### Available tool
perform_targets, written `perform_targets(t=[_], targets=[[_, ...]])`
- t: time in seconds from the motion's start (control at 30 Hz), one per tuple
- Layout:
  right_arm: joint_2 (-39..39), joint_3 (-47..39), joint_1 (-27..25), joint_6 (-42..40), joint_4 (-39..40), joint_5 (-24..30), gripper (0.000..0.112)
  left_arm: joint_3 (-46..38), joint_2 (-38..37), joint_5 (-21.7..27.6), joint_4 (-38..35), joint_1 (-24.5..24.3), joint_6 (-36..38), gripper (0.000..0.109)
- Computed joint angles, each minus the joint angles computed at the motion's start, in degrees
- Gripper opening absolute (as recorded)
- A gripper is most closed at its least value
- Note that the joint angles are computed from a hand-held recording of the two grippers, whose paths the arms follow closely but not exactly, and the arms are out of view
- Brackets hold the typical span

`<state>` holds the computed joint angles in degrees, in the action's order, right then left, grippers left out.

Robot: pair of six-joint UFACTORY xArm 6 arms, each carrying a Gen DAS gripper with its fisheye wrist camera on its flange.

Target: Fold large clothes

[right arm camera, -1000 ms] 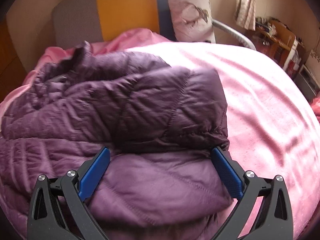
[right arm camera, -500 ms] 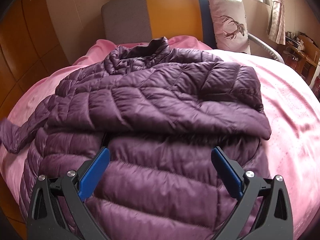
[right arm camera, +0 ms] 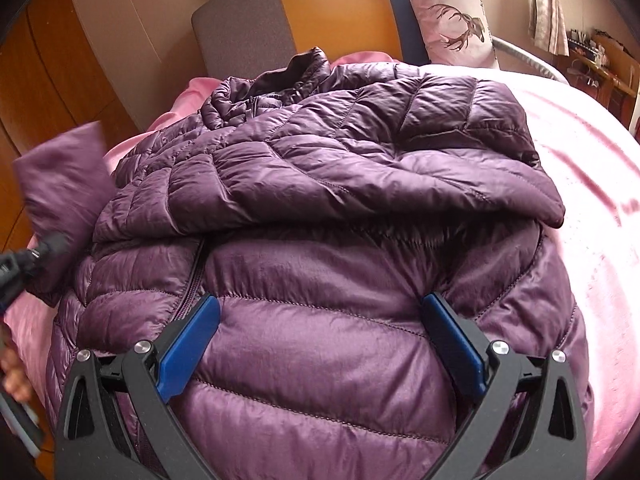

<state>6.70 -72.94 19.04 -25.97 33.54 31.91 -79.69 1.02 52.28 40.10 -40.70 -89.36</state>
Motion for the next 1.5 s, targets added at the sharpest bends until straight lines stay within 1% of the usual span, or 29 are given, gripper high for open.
perform_targets(t=[0.07,0.13,0.2,0.23,0.27,0.3,0.33,0.37,0.43,0.47,0.53,0.57,0.67,0.73,0.77,0.8,0.83,0.87,0.9,0.93,1.03,1.13,1.2,1.27,1.33,1.5], targets=[[0.3,-0.2,0.0,0.0,0.0,0.0,0.101,-1.5,1.9,1.0,-1.0,-0.8,1.7,0.033],[0.3,-0.3,0.0,0.1,-0.1,0.3,0.101,-2.4,3.2,1.7,-0.7,-1.5,3.2,0.042],[0.5,-1.3,-0.3,0.3,-0.2,2.0,0.101,-3.1,3.6,2.9,-0.1,-2.3,3.8,0.047],[0.6,-2.2,-0.7,0.2,0.4,3.4,0.099,-3.1,3.6,2.5,0.1,-2.5,3.8,0.054],[0.7,-3.1,-1.1,0.0,2.3,5.0,0.096,-2.5,3.3,1.9,0.6,-2.6,3.2,0.061],[0.9,-4.3,-1.8,-0.5,5.2,6.9,0.092,-2.4,3.0,1.7,1.2,-2.8,2.7,0.065],[1.1,-5.9,-2.5,-1.6,9.5,9.4,0.088,-2.0,2.7,1.6,2.1,-3.2,2.0,0.071],[1.3,-7.1,-2.8,-2.5,12.4,11.1,0.087,-1.8,2.4,1.9,2.8,-3.6,1.5,0.073],[2.0,-9.8,-2.7,-4.1,16.6,13.9,0.084,-3.0,3.0,2.1,3.0,-3.7,1.6,0.073],[3.0,-12.1,-2.4,-4.9,19.0,16.3,0.084,-3.1,3.0,2.0,3.3,-3.8,1.3,0.073],[5.6,-16.5,-1.5,-4.7,20.9,20.8,0.084,-3.0,2.7,2.7,4.1,-4.3,0.8,0.073],[7.1,-18.7,-0.5,-3.9,20.2,22.1,0.084,-2.8,2.5,3.1,4.4,-4.6,0.5,0.073],[11.0,-23.7,2.9,-1.5,16.4,23.0,0.082,-1.4,0.9,4.5,5.6,-5.9,-0.9,0.073],[13.8,-27.4,4.7,0.3,15.0,24.6,0.074,0.1,-0.5,6.3,6.4,-6.9,-2.3,0.073],[14.3,-28.0,5.4,0.6,14.3,24.6,0.072,1.0,-1.3,7.3,6.6,-7.4,-3.3,0.073],[15.3,-29.2,6.2,0.9,13.2,24.8,0.066,1.8,-2.0,8.5,6.6,-7.8,-4.5,0.073],[16.1,-30.4,7.0,1.1,11.8,25.1,0.061,2.5,-2.7,10.7,6.3,-8.3,-6.4,0.073],[16.9,-31.6,8.1,1.8,8.9,25.3,0.046,2.9,-3.2,13.2,5.8,-8.8,-8.2,0.073],[17.6,-33.0,9.0,2.2,5.6,26.1,0.028,3.3,-3.7,16.0,5.0,-9.1,-10.6,0.073],[17.8,-34.0,9.8,1.7,3.8,26.3,0.018,3.8,-4.2,17.0,4.5,-9.1,-12.0,0.073],[14.8,-32.4,10.8,-0.8,2.5,22.7,0.013,6.0,-5.9,18.5,2.2,-8.2,-15.6,0.073],[14.3,-36.7,10.3,-1.2,3.9,19.7,0.012,6.8,-6.5,18.0,0.5,-6.6,-16.8,0.073],[14.7,-39.8,9.4,-1.2,5.4,18.8,0.012,5.8,-5.8,18.4,0.4,-6.0,-16.1,0.073],[16.3,-44.1,8.8,0.2,5.1,17.2,0.012,4.2,-4.6,18.8,0.5,-5.0,-15.1,0.073],[17.0,-46.3,7.7,0.9,5.6,15.7,0.012,2.4,-3.3,19.4,0.9,-4.1,-14.2,0.073],[18.1,-48.1,4.3,2.6,6.3,14.1,0.012,-2.5,0.2,20.2,0.6,-1.7,-10.7,0.073]])
